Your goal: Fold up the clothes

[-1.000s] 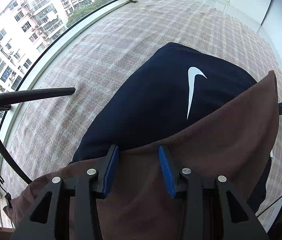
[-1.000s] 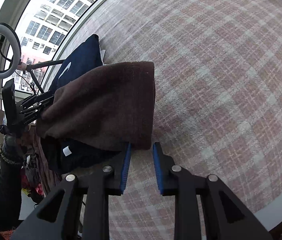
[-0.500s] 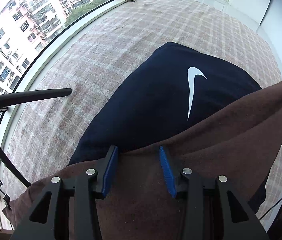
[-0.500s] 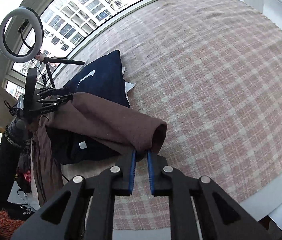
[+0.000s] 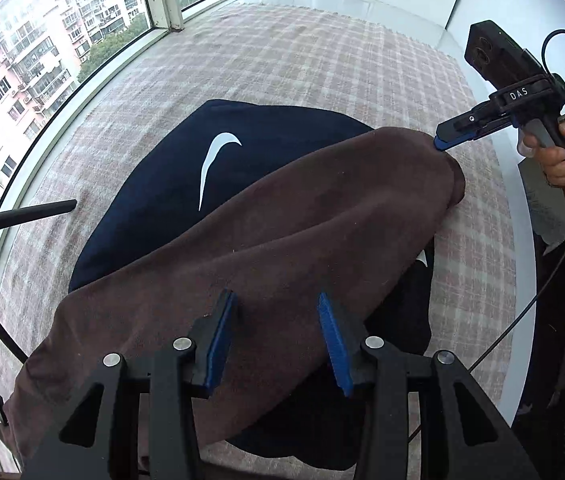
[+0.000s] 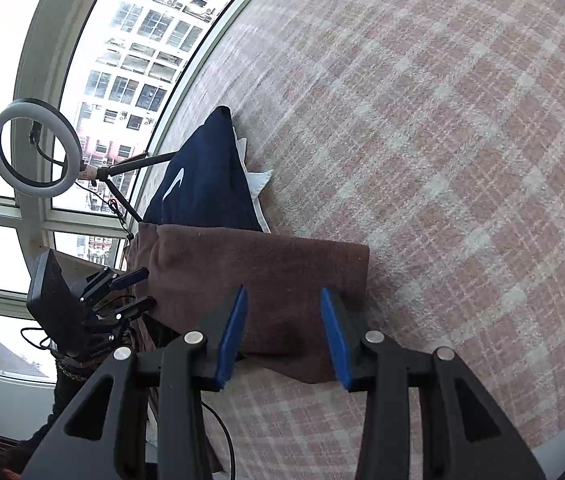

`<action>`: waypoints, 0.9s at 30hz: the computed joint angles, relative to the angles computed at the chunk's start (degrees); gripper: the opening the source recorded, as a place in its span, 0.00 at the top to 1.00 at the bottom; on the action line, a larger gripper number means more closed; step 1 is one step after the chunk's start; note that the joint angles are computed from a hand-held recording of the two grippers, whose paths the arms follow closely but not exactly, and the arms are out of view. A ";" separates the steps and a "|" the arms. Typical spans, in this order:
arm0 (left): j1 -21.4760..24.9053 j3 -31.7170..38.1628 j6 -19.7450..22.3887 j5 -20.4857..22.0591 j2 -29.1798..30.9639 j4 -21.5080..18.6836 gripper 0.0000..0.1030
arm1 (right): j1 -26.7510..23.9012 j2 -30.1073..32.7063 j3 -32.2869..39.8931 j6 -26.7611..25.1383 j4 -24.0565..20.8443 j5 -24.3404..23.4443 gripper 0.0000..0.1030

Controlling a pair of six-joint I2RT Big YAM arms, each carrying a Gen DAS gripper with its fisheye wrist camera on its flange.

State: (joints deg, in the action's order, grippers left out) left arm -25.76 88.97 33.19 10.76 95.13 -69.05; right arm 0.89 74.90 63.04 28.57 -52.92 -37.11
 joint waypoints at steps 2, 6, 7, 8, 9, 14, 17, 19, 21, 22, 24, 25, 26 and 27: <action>-0.16 -0.72 0.71 -1.54 -0.04 -0.23 0.61 | 1.18 1.58 2.22 -2.93 -5.55 4.19 0.64; -0.16 0.11 0.34 -1.00 -1.24 -1.20 0.61 | -0.74 -1.58 2.02 -3.70 -6.39 5.40 0.64; -0.35 0.93 -0.38 -0.13 -1.39 -1.84 0.61 | -1.20 -2.55 1.80 -3.05 -5.49 6.38 0.64; -1.20 1.18 -0.63 0.10 -1.96 -1.70 0.61 | -1.73 -3.45 1.43 -2.13 -4.41 6.98 0.64; -2.61 1.12 -0.31 0.56 -2.48 -1.29 0.61 | -2.43 -4.36 0.53 -0.52 -2.81 6.39 0.64; -11.70 2.33 1.88 1.71 -2.24 -0.94 0.56 | -4.70 -12.33 -5.68 5.03 1.30 2.98 0.63; -17.02 6.78 1.00 2.71 1.28 -3.10 0.56 | -5.38 -18.57 -8.91 5.72 -1.30 4.07 0.63; -19.09 11.21 -1.28 1.00 4.41 -3.71 0.56 | -6.76 -23.64 -11.78 7.18 -1.92 3.13 0.63; -19.55 17.21 -1.88 -0.62 8.60 -6.45 0.55 | -7.79 -28.23 -14.11 7.83 -2.52 3.07 0.63; -19.60 20.78 -1.60 -1.17 11.16 -8.69 0.51 | -7.75 -30.34 -15.03 7.97 -2.91 3.93 0.63; -19.26 26.65 -0.77 -3.91 15.94 -12.81 0.49 | -6.59 -32.97 -16.02 6.83 -3.70 6.07 0.63; -18.90 27.73 -1.16 -5.41 16.69 -13.48 0.49 | -6.17 -33.65 -16.21 5.74 -3.87 6.69 0.63; -18.52 28.60 -1.65 -6.93 17.26 -13.99 0.50 | -5.77 -33.63 -16.13 4.38 -3.24 7.23 0.63; -18.15 29.50 -2.14 -8.45 17.84 -14.50 0.53 | -5.38 -33.60 -16.06 3.00 -2.60 7.76 0.63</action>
State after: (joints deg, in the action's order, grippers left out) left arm -43.91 118.47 31.05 2.31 112.98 -83.55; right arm -4.49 41.30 46.99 31.56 -55.53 -29.35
